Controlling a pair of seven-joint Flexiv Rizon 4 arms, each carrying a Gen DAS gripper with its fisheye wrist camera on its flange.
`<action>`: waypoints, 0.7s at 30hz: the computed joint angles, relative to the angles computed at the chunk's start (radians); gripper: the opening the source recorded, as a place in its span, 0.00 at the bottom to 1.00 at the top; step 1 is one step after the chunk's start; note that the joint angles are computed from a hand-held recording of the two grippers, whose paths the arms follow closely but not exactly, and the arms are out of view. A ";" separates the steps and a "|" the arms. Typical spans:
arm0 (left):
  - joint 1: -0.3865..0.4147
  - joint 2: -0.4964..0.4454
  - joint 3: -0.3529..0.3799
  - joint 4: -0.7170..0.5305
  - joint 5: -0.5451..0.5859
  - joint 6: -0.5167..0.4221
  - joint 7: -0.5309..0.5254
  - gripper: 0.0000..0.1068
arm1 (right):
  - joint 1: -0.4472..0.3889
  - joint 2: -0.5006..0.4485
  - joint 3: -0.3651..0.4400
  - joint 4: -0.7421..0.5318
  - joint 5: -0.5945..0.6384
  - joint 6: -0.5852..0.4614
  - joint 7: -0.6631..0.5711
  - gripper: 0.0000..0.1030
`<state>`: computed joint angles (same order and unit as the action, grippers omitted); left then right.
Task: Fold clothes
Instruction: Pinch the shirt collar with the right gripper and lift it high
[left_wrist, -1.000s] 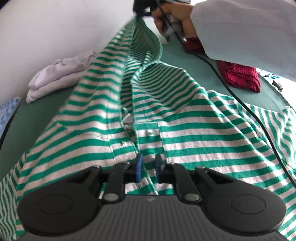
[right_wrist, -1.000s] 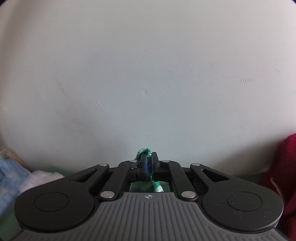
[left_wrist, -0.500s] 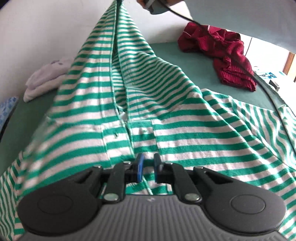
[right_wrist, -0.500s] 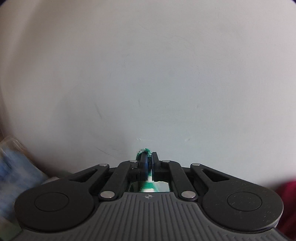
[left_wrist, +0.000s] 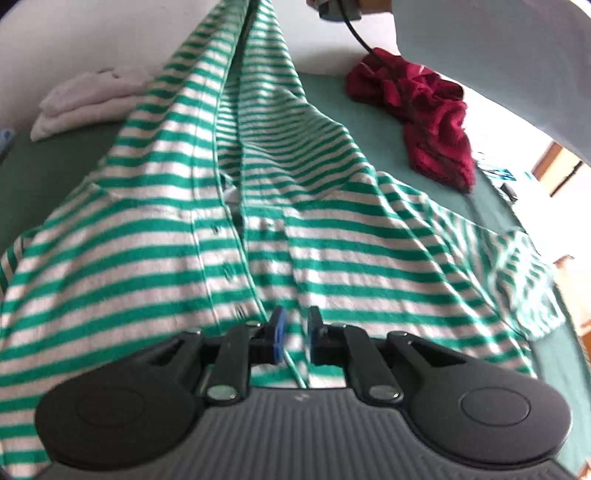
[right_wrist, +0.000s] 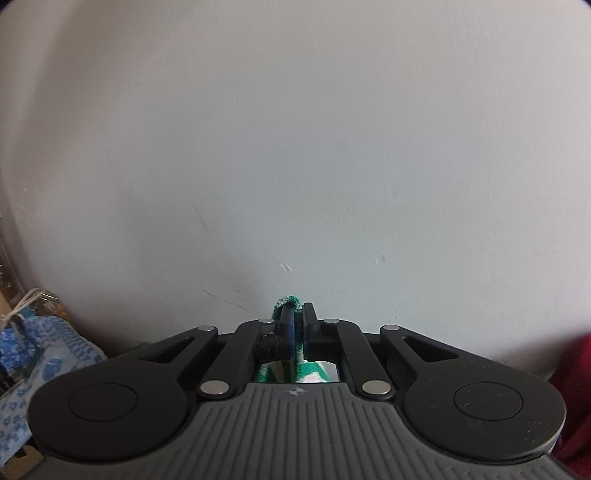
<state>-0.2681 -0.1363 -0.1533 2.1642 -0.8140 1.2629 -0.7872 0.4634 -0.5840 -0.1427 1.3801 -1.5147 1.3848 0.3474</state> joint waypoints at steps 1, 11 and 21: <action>0.002 0.023 -0.004 0.019 -0.031 -0.012 0.036 0.06 | 0.001 0.019 -0.001 0.013 -0.020 0.005 0.012 0.03; -0.011 0.144 0.081 0.133 -0.069 -0.148 0.206 0.14 | -0.034 0.283 0.159 0.228 -0.076 -0.071 -0.020 0.03; 0.022 0.203 0.143 0.173 -0.146 -0.246 0.378 0.25 | -0.004 0.514 0.313 0.440 -0.074 -0.264 0.022 0.03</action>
